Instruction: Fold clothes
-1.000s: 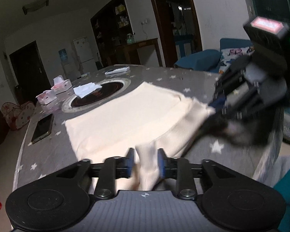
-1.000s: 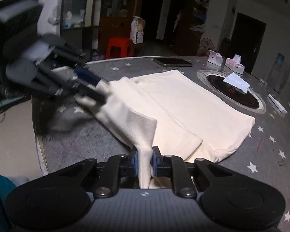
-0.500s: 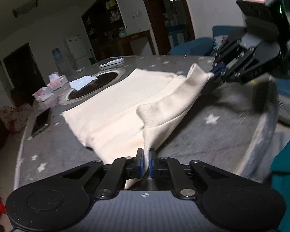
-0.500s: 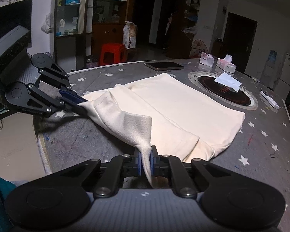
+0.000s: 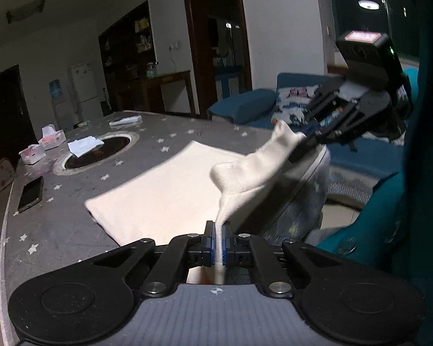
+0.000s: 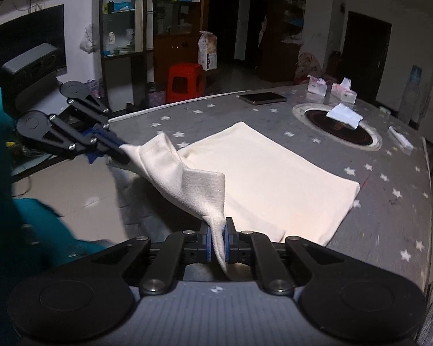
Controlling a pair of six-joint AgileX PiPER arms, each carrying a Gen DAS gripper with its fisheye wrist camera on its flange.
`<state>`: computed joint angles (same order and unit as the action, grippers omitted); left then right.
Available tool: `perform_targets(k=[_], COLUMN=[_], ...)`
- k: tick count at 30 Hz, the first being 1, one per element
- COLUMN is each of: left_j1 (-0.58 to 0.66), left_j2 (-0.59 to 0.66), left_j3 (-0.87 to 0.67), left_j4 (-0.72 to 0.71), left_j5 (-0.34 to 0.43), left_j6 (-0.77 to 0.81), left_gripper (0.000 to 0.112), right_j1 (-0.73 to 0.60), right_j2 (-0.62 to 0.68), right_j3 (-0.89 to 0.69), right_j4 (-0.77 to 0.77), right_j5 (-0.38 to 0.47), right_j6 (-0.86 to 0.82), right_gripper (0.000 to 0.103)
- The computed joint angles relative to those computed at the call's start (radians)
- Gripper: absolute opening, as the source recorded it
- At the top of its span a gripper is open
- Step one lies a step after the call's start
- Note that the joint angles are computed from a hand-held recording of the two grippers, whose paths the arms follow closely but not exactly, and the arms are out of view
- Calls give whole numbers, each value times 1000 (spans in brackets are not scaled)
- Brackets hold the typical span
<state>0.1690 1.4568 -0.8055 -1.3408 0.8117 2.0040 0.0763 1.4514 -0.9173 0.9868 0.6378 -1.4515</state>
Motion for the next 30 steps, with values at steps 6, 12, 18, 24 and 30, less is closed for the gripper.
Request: perform_targets(k=[6,12,18,24,30], left_j1=[-29,-71,-118,-177,-230], left_j2=[41,204,443,679,791], left_j3=[-94,-301,-611,-897,-1004], left_j4=[-70,-88,83,363,577], left_j5=[-40,-117,-206,-291,-378], left_j6=[-7,-61,-308,-630,-828], left_gripper=[5,5,5,5,9], right_j1=[-4,2,21,42,58], right_j2=[29,218,475,749,872], right_j3=[-91,-334,-662,-979,-1053], right_j4=[-13,-55,-204,-382,-469], right_j5=[-2,-22,-13,12,-35], right_j6=[-1,60,231,496,660], right_gripper=[7,6,6,6,11])
